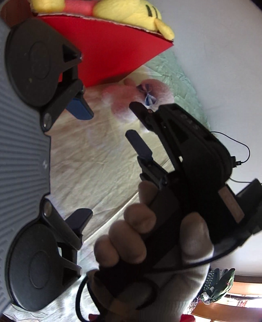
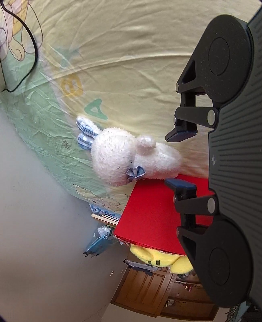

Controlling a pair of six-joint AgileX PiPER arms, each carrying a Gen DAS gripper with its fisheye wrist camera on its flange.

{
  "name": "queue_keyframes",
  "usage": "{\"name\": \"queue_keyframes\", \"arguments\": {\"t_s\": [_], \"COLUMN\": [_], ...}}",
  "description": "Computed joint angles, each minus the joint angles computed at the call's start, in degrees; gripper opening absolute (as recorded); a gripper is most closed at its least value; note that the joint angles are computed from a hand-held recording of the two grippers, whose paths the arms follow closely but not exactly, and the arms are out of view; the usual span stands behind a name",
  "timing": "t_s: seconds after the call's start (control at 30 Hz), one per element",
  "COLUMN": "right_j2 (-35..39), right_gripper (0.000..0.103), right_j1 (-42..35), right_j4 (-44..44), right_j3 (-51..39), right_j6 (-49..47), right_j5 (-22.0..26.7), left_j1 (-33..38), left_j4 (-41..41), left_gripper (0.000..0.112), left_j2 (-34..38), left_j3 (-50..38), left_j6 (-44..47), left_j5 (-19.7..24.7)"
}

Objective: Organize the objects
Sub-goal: 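Close the right tool on the second white bunny's body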

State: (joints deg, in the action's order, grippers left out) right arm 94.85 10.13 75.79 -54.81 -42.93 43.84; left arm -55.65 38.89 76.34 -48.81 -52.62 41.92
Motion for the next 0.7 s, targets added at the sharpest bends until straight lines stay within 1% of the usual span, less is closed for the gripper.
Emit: {"name": "queue_keyframes", "arguments": {"t_s": [0.1,0.17,0.2,0.3,0.37,0.43,0.5,0.53,0.6,0.67,0.7], "right_j2": [2.98,4.48,4.93,4.55,3.13,1.05,-2.53,-2.64,-5.34,-8.52,-11.33], "right_gripper": [0.044,0.041,0.035,0.031,0.03,0.03,0.03,0.03,0.03,0.03,0.03], "right_j1": [1.98,2.3,2.27,1.81,1.05,-0.26,-2.42,-2.37,-3.81,-5.66,-7.37], "right_j4": [0.02,1.38,1.93,3.22,3.59,4.01,3.18,3.84,3.59,3.04,1.5], "right_j3": [-2.36,-2.98,-3.07,-1.84,-0.27,1.98,5.92,6.25,9.55,13.13,16.02], "right_j6": [0.86,0.22,-0.2,-1.46,-2.46,-3.88,-4.69,-5.32,-5.64,-5.72,-5.17], "right_j5": [-1.96,-1.68,-1.47,-1.23,-1.17,-0.55,0.29,0.07,0.58,1.68,3.3], "left_j1": [1.29,2.26,2.57,3.95,4.21,5.76,7.05,7.76,8.77,9.55,9.9], "left_j4": [-1.89,-2.99,-3.36,-5.09,-6.96,-9.48,-13.48,-15.65,-19.17,-21.74,-22.9], "left_gripper": [0.095,0.095,0.095,0.095,0.095,0.095,0.095,0.095,0.095,0.095,0.095], "left_j2": [-0.45,-0.93,-1.27,-1.63,-2.67,-3.63,-5.1,-5.71,-6.93,-8.19,-8.79], "left_j3": [0.43,0.73,0.89,0.65,0.7,0.94,0.96,0.89,0.83,0.97,1.02], "left_j6": [2.09,3.66,4.28,6.5,8.01,11.04,14.6,16.44,18.92,20.65,21.44], "left_j5": [-0.87,-1.51,-1.69,-2.57,-2.66,-3.76,-4.23,-4.35,-4.39,-4.32,-4.31]}}
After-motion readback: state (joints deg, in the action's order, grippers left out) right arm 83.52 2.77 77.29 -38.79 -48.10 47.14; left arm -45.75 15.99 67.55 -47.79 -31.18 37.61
